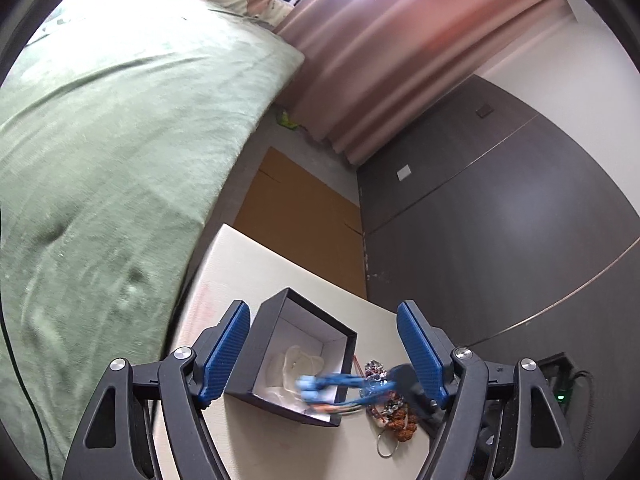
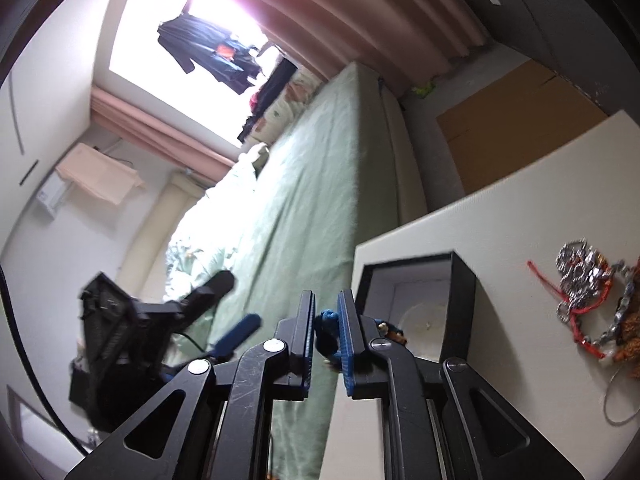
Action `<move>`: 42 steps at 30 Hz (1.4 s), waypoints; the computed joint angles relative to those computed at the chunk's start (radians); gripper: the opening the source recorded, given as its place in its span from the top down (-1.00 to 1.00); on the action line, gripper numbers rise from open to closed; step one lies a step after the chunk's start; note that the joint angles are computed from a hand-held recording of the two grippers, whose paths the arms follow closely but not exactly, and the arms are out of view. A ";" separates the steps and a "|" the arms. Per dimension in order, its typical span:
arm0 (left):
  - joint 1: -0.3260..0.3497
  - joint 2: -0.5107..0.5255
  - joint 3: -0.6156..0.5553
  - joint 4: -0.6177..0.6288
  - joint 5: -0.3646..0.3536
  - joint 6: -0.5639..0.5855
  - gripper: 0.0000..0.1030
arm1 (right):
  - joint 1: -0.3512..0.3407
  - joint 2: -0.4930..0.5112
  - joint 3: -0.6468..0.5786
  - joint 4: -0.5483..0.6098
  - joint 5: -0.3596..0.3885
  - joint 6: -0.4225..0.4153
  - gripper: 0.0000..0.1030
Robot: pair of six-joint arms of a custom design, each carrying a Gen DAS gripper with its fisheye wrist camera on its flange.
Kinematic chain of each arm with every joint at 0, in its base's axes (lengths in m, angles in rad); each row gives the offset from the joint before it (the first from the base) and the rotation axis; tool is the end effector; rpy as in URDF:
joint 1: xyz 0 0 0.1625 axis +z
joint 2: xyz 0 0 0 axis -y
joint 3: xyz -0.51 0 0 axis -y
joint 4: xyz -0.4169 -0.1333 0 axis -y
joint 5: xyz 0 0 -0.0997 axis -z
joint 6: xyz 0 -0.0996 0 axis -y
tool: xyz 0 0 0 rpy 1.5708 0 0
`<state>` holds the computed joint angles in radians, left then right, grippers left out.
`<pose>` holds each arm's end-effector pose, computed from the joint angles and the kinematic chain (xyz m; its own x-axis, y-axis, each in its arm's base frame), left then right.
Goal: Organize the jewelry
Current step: 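Move the open left tool back to the jewelry pile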
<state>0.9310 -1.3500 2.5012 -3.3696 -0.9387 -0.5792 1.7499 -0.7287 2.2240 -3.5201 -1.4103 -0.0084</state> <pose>-0.0904 -0.4432 0.2754 -0.9804 -0.1864 -0.0642 -0.0722 0.6426 -0.7628 0.2439 -0.5094 0.0418 -0.9575 -0.2522 -0.1399 -0.1681 0.8822 -0.4398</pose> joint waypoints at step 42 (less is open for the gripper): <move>-0.101 0.397 -0.297 0.457 -0.024 -0.005 0.35 | -0.259 -0.414 0.169 0.124 -0.258 0.120 -0.15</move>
